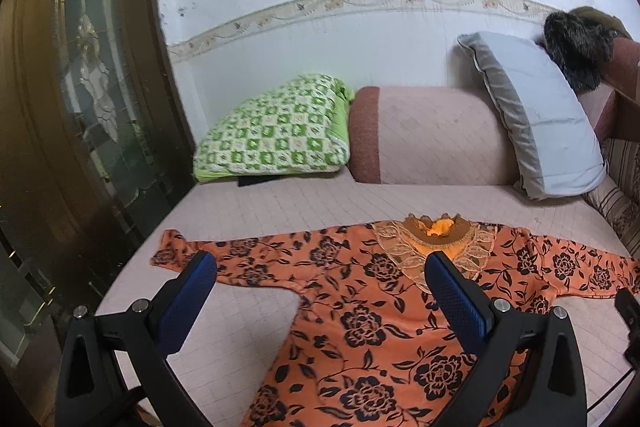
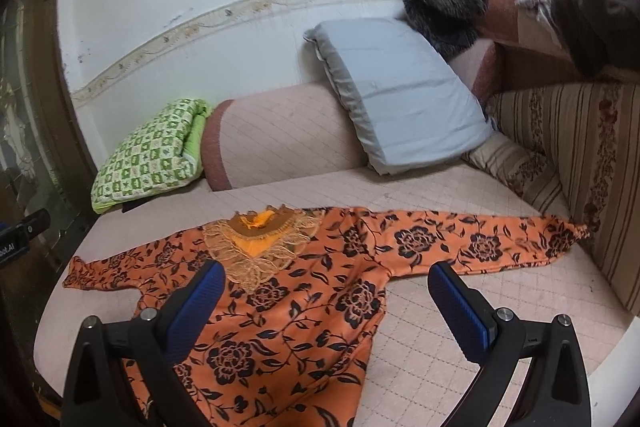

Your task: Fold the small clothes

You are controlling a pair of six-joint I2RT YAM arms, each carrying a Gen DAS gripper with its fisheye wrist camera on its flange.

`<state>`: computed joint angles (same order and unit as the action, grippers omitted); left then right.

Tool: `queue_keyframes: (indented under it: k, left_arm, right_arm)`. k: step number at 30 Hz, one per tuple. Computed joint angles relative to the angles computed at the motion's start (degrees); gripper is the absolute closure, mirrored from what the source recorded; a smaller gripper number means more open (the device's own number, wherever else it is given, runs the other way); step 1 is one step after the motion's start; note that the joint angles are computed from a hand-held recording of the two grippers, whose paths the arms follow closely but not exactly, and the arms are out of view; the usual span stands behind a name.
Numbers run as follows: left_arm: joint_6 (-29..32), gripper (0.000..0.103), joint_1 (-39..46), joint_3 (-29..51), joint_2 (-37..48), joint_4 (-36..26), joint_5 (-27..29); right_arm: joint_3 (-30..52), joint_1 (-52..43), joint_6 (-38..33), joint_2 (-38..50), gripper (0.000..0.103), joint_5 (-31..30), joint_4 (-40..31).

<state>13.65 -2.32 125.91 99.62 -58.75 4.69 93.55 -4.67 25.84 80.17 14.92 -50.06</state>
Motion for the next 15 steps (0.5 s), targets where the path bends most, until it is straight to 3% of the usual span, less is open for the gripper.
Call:
queue_keyframes:
  k: [4,9,11,13,15]
  left_arm:
    - [0.2,0.000,-5.8,5.5,11.4,-6.8,-2.1]
    - [-5.1,0.000,-11.6,22.6,31.7,-20.7,-0.7]
    - [-6.4,0.000,-13.0,17.5,31.9,-16.8,0.1]
    - [-6.5,0.000,-13.7,6.1,27.8,-7.0,0.7]
    - [-6.3,0.000,-13.7,-0.4,26.1,-0.1,0.4]
  right_arm:
    - [-6.5,-11.5,-1.7,0.5,0.001,-9.1,4.0]
    - [-13.6,-36.2,0.4,7.9,0.001,-28.7,8.6]
    - [-14.2,-44.2,2.0,12.7,0.006,-34.7,11.2]
    - [-12.4,-50.7,4.8,18.7,0.008,-39.3,13.4]
    - [-9.3,-54.8,8.2,24.3,0.015,-41.6,14.5]
